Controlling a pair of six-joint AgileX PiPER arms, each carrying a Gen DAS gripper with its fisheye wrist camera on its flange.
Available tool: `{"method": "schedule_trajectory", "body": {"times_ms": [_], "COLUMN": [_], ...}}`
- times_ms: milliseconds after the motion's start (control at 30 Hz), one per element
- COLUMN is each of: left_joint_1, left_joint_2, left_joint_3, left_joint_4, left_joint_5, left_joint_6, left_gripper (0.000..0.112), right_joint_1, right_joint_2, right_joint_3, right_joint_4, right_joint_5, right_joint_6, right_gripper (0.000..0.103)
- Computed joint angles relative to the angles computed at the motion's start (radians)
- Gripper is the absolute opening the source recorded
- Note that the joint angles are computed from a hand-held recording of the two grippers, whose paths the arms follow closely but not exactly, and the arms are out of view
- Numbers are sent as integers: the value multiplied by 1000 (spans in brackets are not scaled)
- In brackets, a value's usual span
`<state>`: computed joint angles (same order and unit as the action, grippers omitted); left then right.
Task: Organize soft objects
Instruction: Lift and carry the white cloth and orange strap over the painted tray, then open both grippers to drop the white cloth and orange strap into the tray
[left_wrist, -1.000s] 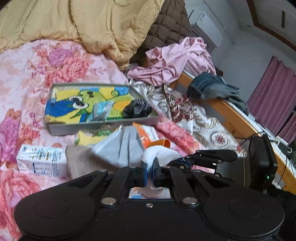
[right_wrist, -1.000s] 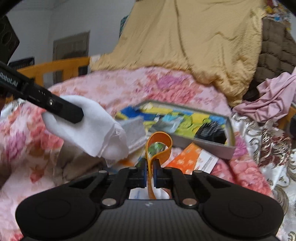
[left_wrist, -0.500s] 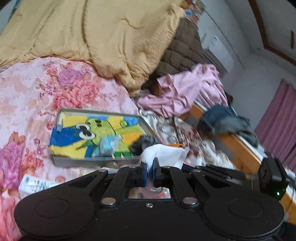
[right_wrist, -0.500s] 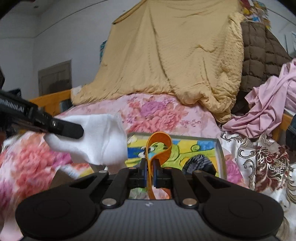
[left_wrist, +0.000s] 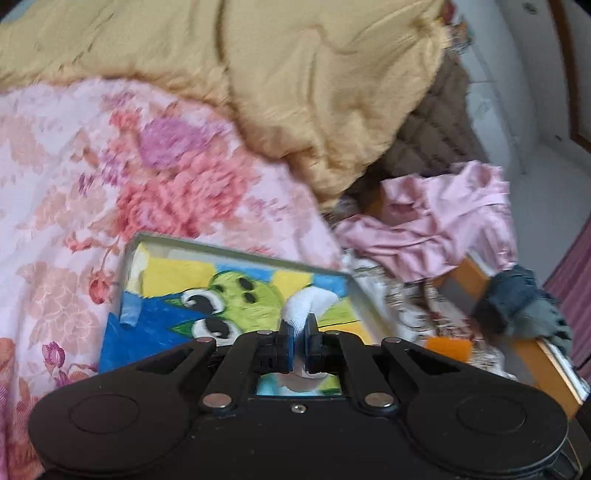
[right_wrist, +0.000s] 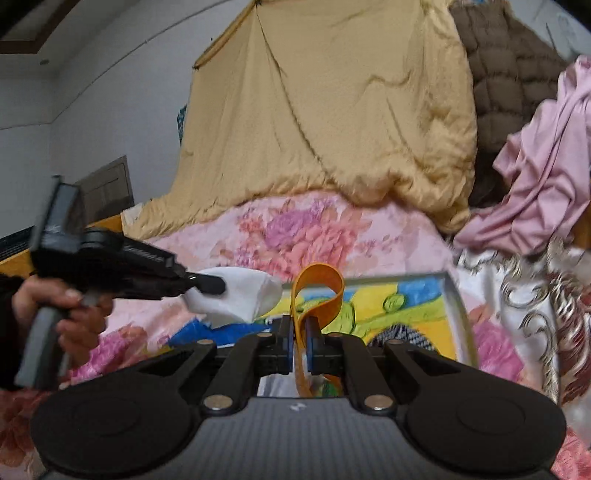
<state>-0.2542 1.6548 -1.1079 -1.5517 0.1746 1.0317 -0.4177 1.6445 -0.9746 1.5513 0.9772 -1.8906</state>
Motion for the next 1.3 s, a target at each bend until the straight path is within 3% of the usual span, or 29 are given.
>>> {"method": "schedule_trajectory", "body": {"times_ms": [100, 233, 600, 733, 833, 900, 1067, 1300], "left_joint_1": [28, 44, 83, 103, 108, 103, 59, -48], "left_joint_2": [88, 187, 367, 399, 406, 398, 363, 312], "left_joint_3": [-96, -253, -458, -510, -537, -533, -518, -508], "left_joint_4": [295, 665, 676, 716, 807, 865, 1093, 1536], "left_joint_5": [36, 121, 265, 331, 369, 373, 367, 420], "left_joint_6": [-299, -619, -560, -579, -694, -779, -1071, -1629], "left_gripper": [5, 5, 5, 5, 5, 6, 6, 17], "right_joint_1": [-13, -9, 132, 219, 268, 289, 297, 292], "right_joint_2": [46, 80, 77, 92, 158, 198, 315, 484], "right_joint_3": [-52, -95, -147, -229, -371, -456, -689, -965], "right_joint_4": [-2, 0, -7, -127, -338, -468, -729, -839], "right_joint_5": [15, -28, -192, -290, -293, -283, -152, 52], "right_joint_6": [51, 87, 151, 336, 580, 700, 944, 1029], "right_gripper": [7, 7, 7, 7, 7, 7, 7, 11]}}
